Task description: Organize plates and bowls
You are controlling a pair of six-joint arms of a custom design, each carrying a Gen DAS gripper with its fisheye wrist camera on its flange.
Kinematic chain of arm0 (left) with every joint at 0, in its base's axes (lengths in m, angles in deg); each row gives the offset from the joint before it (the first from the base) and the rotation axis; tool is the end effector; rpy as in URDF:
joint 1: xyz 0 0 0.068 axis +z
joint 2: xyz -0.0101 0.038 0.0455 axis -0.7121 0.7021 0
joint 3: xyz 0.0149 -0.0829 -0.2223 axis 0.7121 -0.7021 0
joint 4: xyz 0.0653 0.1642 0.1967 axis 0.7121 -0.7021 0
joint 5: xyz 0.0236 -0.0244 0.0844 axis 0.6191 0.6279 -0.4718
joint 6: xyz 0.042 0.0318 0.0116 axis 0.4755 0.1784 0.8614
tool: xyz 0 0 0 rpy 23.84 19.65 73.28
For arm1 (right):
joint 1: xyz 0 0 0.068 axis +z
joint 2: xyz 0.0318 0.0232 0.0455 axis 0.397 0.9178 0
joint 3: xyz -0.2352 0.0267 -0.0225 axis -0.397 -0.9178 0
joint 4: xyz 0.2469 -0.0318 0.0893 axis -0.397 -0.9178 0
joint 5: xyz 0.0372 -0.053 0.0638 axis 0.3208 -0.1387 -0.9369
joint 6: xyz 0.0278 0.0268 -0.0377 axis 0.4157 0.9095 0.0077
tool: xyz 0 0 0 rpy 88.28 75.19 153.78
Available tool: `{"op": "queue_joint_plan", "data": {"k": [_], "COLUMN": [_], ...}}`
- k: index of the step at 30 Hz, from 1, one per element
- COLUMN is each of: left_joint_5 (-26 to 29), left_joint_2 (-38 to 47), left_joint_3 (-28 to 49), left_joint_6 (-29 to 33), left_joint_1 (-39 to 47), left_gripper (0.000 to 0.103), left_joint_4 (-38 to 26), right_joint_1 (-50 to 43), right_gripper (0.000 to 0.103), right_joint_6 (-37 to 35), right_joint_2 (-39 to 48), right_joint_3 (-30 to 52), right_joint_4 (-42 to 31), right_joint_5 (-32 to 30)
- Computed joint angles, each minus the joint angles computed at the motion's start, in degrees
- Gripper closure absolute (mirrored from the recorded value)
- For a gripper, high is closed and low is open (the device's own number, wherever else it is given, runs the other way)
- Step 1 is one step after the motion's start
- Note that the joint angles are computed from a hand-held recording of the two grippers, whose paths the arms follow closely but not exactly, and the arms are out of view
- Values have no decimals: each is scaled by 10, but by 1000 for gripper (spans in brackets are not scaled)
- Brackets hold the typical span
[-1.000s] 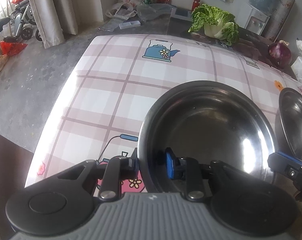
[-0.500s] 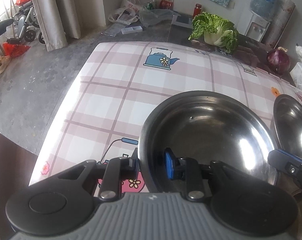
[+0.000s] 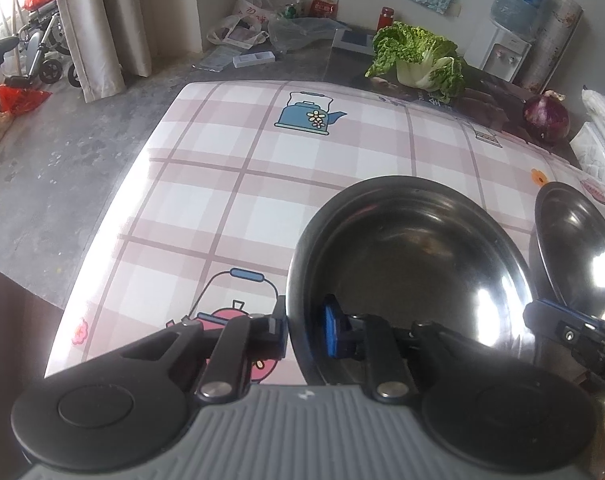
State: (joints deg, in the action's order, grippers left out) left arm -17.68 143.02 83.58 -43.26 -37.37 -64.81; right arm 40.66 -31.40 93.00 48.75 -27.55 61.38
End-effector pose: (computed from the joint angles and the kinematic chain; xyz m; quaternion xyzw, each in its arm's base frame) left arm 0.2253 0.0351 0.1831 -0.2168 0.9456 0.0277 0.2410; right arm 0.2902 0.1074 0.1553 -0.1848 0.9014 0.2784 0.2752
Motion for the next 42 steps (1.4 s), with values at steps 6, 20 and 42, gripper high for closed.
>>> {"op": "queue_joint_plan", "data": {"k": [6, 20, 42], "left_joint_5": [23, 32, -7], "left_joint_2": [13, -6, -73], "left_joint_3": [11, 3, 44], "left_joint_6": [11, 10, -13], "left_joint_1": [12, 21, -28], "left_gripper": [86, 86, 86], "left_joint_4": [-11, -6, -73], "right_joint_1": [-3, 10, -23], "right_gripper": [90, 90, 90], "right_joint_6": [1, 4, -1], "right_joint_2": [14, 12, -64], "right_joint_3": [7, 5, 0], "right_joint_4": [0, 14, -20], "right_joint_5": [-3, 5, -33]}}
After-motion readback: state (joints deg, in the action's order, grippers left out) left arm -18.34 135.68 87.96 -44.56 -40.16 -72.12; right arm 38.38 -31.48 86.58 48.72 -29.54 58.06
